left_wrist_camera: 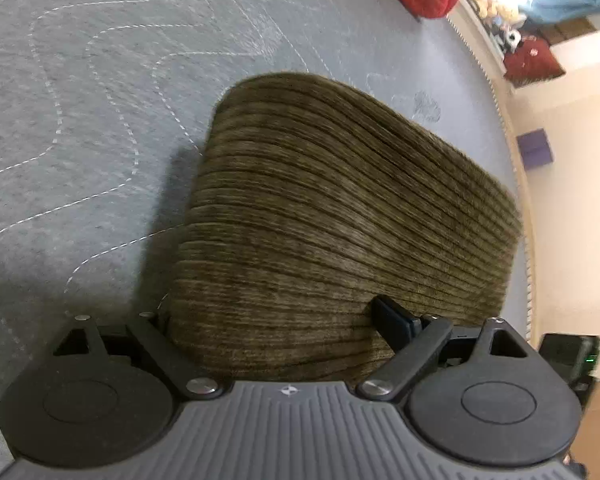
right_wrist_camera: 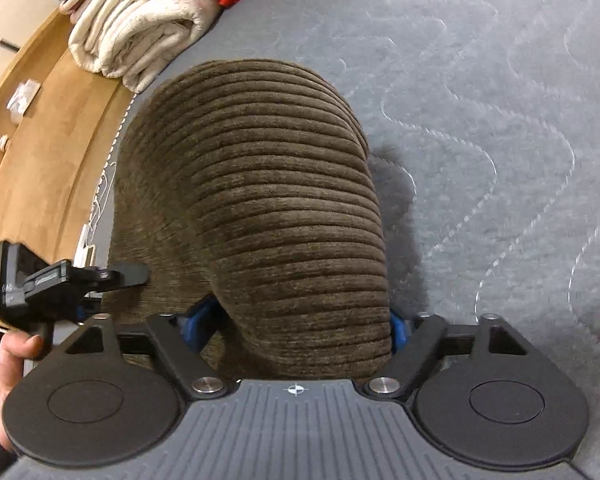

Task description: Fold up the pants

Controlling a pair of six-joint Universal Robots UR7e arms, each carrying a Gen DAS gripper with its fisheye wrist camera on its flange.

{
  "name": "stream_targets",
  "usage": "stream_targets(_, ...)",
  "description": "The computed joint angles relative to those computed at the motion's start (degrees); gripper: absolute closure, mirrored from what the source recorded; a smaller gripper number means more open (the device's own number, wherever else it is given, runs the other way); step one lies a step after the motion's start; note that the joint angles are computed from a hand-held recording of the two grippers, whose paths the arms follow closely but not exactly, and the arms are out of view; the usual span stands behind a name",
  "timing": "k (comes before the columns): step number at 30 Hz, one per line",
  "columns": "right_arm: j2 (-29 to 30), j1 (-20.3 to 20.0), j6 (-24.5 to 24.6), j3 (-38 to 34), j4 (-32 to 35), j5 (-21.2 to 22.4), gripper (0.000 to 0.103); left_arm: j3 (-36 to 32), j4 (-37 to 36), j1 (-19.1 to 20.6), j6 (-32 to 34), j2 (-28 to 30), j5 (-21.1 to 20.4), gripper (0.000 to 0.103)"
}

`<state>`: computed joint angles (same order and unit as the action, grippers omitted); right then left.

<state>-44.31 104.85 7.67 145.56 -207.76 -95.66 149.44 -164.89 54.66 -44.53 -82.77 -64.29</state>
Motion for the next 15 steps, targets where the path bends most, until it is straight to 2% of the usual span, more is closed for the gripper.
stream_targets(1,-0.16,0.36,-0.53,-0.13,0.06,-0.21,0.037,-0.57,0.54,-0.17,0.07,0.81,0.69,0.014)
stream_targets(2,-0.28,0.58,-0.83,0.12,-0.60,-0.15,0.047,-1.10,0.75,-0.30,0.06,1.57,1.02,0.016)
stream_targets(5,-0.98,1.04,-2.27,1.07,-2.92,0.81,0.063,-2.45,2.89,-1.99,-1.00,2.31,3.20,0.032)
stream_targets(7,-2.32,2.06,-3.39,1.80,-4.43,0.72,0.065,-3.08,1.72,-4.05,0.34,3.27,4.57,0.051)
stream_targets(9,-4.20,3.54,-4.41,2.82,-6.55,-0.97,0.066,-3.79,-1.96,-5.38,2.34,4.45,3.88,0.056)
stream_targets(12,-9.58,3.18,-6.77,4.98,-8.33,-1.51,0.066,-5.47,-8.91,-7.08,5.46,8.54,2.12,0.056)
stream_targets(15,-18.38,2.70,-10.82,6.23,-4.67,-1.70,0.066,-8.33,-15.29,-9.02,8.64,13.63,0.56,0.056)
